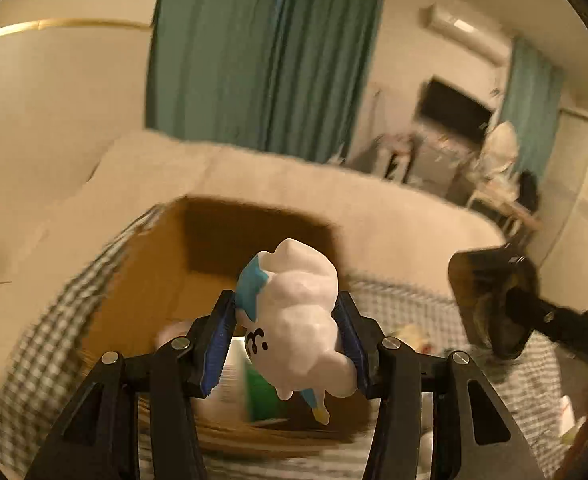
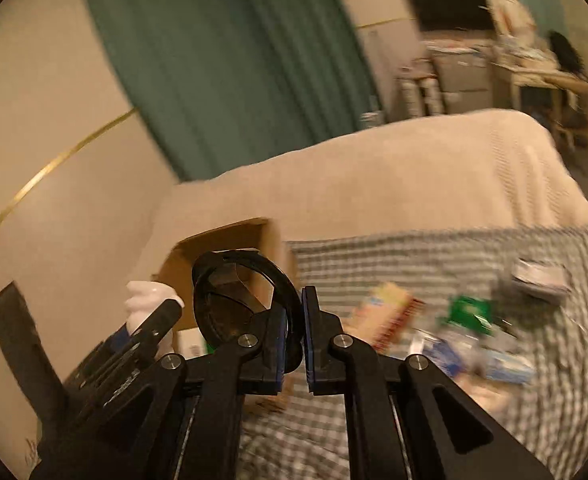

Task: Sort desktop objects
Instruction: 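Carry both held items to the cardboard box and open both tools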

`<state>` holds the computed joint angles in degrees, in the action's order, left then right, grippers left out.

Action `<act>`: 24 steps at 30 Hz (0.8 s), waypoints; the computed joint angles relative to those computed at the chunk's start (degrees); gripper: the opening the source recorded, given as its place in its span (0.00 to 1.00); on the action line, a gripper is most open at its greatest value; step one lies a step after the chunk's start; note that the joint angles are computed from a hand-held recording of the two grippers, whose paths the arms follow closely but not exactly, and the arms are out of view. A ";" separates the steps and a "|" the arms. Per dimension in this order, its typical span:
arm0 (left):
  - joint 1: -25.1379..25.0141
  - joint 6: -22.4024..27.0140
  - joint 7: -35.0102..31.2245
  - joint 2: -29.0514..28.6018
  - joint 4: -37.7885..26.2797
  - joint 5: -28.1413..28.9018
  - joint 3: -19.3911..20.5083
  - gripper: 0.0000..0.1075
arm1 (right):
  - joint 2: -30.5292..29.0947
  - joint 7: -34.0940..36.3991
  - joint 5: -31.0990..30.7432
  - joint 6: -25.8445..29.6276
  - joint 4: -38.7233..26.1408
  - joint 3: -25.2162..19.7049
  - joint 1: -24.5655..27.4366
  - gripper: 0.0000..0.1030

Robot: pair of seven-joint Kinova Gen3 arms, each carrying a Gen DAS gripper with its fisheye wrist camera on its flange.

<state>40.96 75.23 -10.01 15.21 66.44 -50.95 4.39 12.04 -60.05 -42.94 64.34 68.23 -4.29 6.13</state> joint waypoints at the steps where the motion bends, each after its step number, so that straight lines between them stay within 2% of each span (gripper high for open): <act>1: -1.53 -0.76 -1.10 -0.84 1.41 1.58 -0.20 0.47 | 0.90 -1.42 1.91 -0.21 -1.29 -0.62 -2.17 0.06; 5: -4.83 -1.98 -2.32 -2.37 5.51 3.60 -0.12 0.49 | 4.83 -6.93 8.93 -0.30 -5.82 -2.51 -9.29 0.07; 6: -4.99 -1.93 -1.48 -2.66 6.53 3.33 -0.04 0.57 | 5.41 -7.85 10.95 -0.67 -6.40 -2.83 -10.95 0.07; 7: -5.24 -1.67 -1.05 -2.89 7.08 3.48 0.21 0.75 | 6.01 -8.91 12.90 -1.06 -7.03 -3.03 -12.52 0.08; 8: -5.40 -0.83 -0.70 -2.73 6.98 3.53 0.42 0.85 | 5.87 -9.70 14.25 -1.49 -6.66 -3.29 -13.58 0.12; 9: -4.94 0.88 0.26 -2.30 6.43 2.85 0.55 0.93 | 6.37 -10.97 15.53 -1.23 -7.36 -3.31 -14.50 0.26; 10: -4.33 1.72 1.40 -2.26 6.61 2.12 0.76 0.93 | 6.73 -11.83 16.12 -0.60 -8.06 -3.42 -14.79 0.41; 11: -4.15 1.79 1.85 -2.66 7.06 1.93 1.01 0.93 | 6.69 -11.96 16.14 -0.50 -8.02 -3.59 -14.48 0.46; 17: -0.18 3.15 4.17 -1.70 3.55 0.19 3.42 0.94 | 0.08 -4.95 10.57 -3.66 -1.21 -3.13 -7.63 0.48; 21: 4.44 3.84 0.67 3.26 -4.02 -0.55 3.74 0.96 | -4.45 2.05 5.58 -3.44 3.56 1.08 -1.03 0.48; 24: 6.57 0.57 -1.10 6.90 -8.39 1.33 3.54 0.96 | -6.93 6.67 2.45 -2.93 7.04 5.13 3.74 0.48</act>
<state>47.54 75.80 -11.12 22.11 58.05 -49.63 7.93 5.11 -53.37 -40.49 61.41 75.27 0.84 9.87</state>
